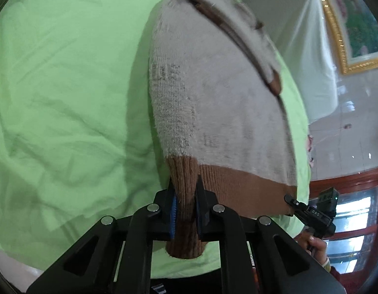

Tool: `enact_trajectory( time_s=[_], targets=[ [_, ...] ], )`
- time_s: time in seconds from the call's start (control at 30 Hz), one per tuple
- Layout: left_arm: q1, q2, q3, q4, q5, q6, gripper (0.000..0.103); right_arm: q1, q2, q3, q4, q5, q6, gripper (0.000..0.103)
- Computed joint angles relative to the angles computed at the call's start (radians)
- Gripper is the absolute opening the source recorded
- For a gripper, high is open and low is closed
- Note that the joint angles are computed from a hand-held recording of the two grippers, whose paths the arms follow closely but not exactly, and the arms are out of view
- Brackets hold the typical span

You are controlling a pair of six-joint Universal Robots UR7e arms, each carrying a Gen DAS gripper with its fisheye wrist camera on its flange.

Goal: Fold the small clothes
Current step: 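Grasp the hem with the left tool while the right lifts it toward the collar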

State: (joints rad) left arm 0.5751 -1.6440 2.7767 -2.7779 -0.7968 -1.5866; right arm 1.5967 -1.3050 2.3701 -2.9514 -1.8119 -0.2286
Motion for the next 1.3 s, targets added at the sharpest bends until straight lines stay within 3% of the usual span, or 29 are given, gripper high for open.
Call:
enact_trajectory(
  time_s=[0.17,0.37,0.47,0.67,0.87,1.07,1.3],
  targets=[
    [-0.008,-0.002,-0.03,-0.041,0.043,0.085,0.009,-0.02,-0.074,0.017,0.003,0.135,-0.027,0.01],
    [0.067,0.004,-0.165,-0.072,0.113,0.33,0.009,0.049,-0.03,-0.079,-0.026,0.238,-0.01,0.01],
    [0.134,0.043,-0.238,-0.183,0.136,0.499,0.009,0.085,0.016,-0.154,-0.052,0.264,-0.003,0.01],
    [0.299,0.155,-0.437,-0.331,0.144,0.792,0.009,0.154,0.168,-0.385,-0.071,0.253,0.004,0.01],
    [0.468,0.277,-0.663,-0.42,0.094,1.0,0.009,0.182,0.335,-0.649,-0.01,0.246,-0.012,0.01],
    [0.606,0.403,-0.897,-0.388,0.029,1.103,0.009,0.182,0.492,-0.89,0.08,0.236,-0.01,0.01],
    [0.725,0.502,-1.069,-0.338,-0.034,1.115,0.009,0.165,0.648,-1.142,0.206,0.193,0.001,0.01]
  ],
)
